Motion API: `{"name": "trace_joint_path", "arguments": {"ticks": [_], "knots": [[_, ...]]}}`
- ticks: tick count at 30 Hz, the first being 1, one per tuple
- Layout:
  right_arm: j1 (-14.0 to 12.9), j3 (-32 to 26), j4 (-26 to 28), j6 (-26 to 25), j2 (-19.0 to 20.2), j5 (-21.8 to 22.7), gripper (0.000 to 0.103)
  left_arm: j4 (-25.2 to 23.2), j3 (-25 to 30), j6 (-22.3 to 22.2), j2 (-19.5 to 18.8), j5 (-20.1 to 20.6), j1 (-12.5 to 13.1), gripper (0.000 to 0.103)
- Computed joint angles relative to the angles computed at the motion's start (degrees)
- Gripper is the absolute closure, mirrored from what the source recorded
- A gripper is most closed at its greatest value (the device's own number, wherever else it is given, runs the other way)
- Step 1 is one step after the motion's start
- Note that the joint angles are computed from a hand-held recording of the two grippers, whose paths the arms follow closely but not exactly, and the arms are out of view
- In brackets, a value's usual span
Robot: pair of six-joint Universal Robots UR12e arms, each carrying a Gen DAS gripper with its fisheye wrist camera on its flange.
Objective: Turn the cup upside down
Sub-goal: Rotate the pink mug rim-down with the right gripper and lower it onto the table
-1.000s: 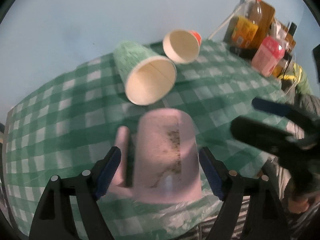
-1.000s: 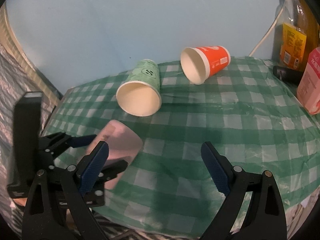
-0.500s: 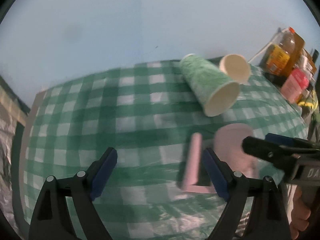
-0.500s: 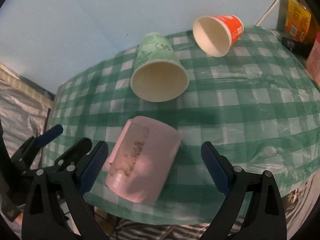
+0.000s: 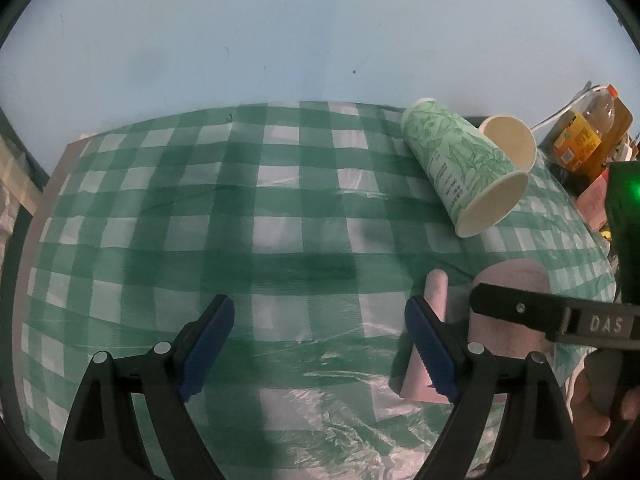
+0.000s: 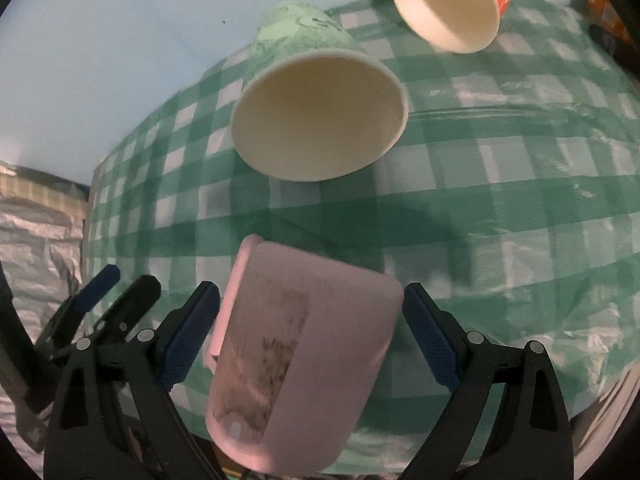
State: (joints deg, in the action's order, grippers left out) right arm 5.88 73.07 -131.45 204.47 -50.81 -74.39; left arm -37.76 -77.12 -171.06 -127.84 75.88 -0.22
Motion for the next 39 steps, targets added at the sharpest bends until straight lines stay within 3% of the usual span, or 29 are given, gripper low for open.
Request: {"name": "trace_joint_path", "arguments": {"ticks": [5,12,18,24,28,33,39], "knots": [[-0.5,-0.3,0.2,-0.5,0.3,2.1,0.025,-0.6,0.3,0.3,-0.3,0.2,-0.1,0.015],[-0.7,1.3,-3.6,-3.6,-0.4,3.1,0.027,0.6,-0.3,-0.2,0.1,-0.2,-0.2,0.015],[0.6,5.0,-13.8,-11.0,-3.0,-2.9,0.029,3.5,-2.2,-0.4,1.2,-2.2,-0.1,0.015],[3.0,9.1,-27.5,-20.6,-4.7,-11.8,0.030,10.5,-5.7,-1.6,2.8,-4.2,0.1,0.015],[3.9,10.4,-34.7,-23.7,-4.6,-15.9,0.030,13.7,-8.4,-1.7,3.8,-4.8,0.2,0.015],[4.5,11.1,-38.8,-25.7,-4.7,-18.6,0.030,17.7,-11.4,-1.2,4.6,-4.5,0.3,0.014],[4.4,12.5,-42.0,-25.1,-4.4,-18.8,0.030,18.8,-12.8,-2.7,4.6,-5.7,0.8,0.014]]}}
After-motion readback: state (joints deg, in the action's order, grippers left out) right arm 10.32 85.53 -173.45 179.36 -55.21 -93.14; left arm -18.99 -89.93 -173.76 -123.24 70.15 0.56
